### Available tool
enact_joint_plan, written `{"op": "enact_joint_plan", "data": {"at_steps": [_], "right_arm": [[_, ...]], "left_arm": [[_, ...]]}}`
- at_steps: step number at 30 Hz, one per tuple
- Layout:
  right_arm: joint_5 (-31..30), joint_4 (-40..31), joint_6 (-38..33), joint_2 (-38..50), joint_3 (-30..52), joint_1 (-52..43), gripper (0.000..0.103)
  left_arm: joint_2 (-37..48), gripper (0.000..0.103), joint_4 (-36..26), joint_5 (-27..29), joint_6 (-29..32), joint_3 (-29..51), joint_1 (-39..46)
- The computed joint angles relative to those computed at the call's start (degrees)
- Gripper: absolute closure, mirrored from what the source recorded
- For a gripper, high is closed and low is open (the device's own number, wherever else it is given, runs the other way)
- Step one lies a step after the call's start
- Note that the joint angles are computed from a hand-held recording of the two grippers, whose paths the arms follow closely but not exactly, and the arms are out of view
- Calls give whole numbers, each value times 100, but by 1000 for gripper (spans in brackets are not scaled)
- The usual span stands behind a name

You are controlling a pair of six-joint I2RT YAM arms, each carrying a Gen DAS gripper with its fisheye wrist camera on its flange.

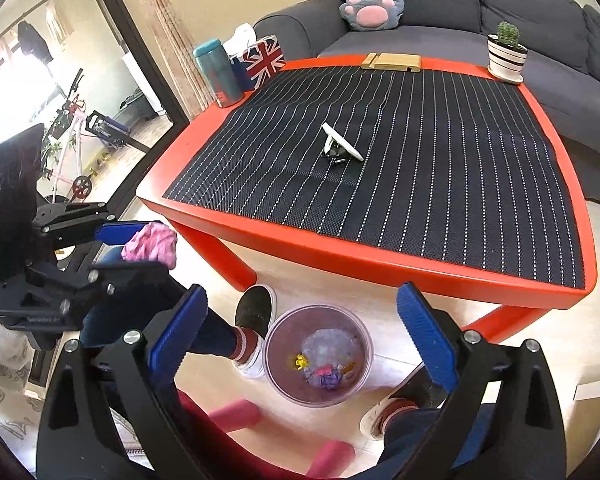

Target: Collect trash

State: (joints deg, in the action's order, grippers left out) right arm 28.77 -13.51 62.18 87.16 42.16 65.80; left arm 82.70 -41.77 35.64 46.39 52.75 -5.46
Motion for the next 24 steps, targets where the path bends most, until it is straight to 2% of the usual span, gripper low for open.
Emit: {"op": "enact_joint_plan", "data": {"at_steps": [1,2,9,24], "right_arm": [[0,0,-10,-15,-6,-15,9],[12,-5,0,-27,-17,-7,9],[6,42,9,-2,-26,6,9],[-51,196,-39,46,-66,-3,9]], "left_arm": [[-27,21,58,37,-38,-37,17],[-49,14,145,117,-106,-73,64],[-22,12,303,93,-360,-72,115],[9,9,347,135,-433,-49,226]]}}
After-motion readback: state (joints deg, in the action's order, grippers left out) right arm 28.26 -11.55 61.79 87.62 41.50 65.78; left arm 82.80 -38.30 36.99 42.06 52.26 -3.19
